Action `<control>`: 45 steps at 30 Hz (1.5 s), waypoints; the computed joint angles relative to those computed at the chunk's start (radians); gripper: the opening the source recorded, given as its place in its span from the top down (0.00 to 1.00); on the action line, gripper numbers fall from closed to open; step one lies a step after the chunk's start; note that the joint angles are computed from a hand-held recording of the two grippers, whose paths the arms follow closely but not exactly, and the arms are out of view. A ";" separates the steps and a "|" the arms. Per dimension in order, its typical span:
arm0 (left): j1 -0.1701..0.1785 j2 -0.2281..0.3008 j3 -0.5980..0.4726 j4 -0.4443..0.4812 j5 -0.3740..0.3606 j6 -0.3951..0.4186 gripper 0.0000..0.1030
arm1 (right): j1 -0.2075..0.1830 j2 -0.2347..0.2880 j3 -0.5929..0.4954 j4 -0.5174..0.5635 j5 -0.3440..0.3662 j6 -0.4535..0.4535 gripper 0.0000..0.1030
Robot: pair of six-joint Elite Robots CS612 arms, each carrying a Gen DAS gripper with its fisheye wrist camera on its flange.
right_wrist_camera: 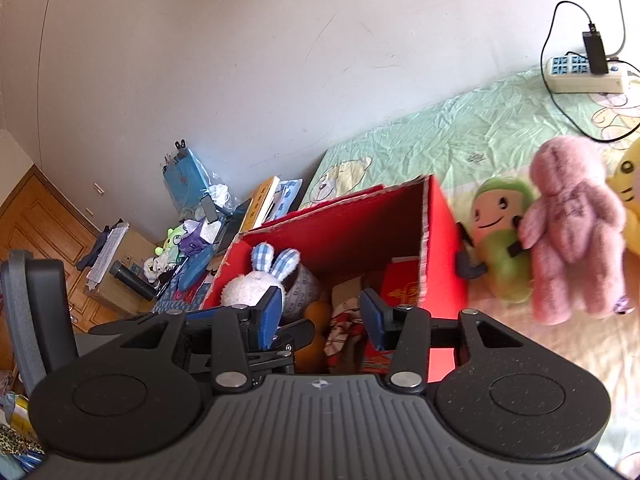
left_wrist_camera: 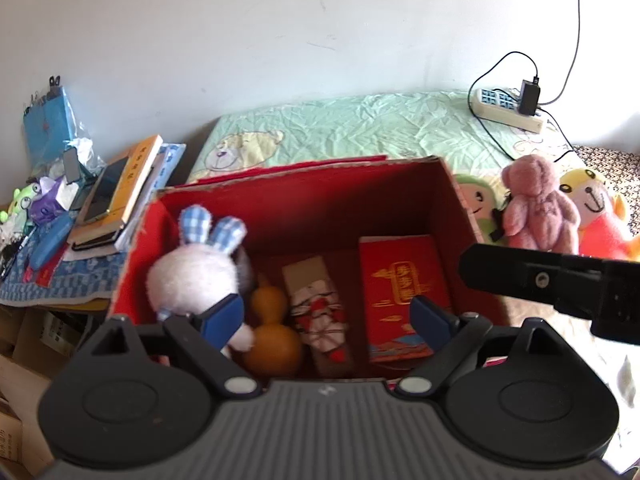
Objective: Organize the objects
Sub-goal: 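Withdraw the right gripper from the box toward the yellow tiger plush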
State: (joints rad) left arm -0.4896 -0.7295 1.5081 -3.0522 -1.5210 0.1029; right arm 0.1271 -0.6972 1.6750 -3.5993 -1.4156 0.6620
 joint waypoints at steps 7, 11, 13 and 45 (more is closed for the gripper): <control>-0.032 -0.012 0.020 -0.015 0.009 -0.029 0.11 | -0.029 -0.023 0.059 -0.039 0.022 -0.009 0.54; -0.052 -0.016 0.027 -0.026 0.006 -0.032 0.11 | -0.046 -0.036 0.095 -0.070 0.027 -0.011 0.54; -0.062 -0.018 0.030 -0.032 0.002 -0.030 0.11 | -0.055 -0.043 0.114 -0.083 0.024 -0.010 0.54; -0.170 0.021 -0.015 0.116 -0.088 0.035 0.12 | -0.160 -0.087 0.296 -0.125 -0.036 0.076 0.54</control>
State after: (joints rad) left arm -0.6595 -0.7087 1.4933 -2.9365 -1.6094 0.1379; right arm -0.0328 -0.7845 1.9712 -3.7239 -1.4512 0.7378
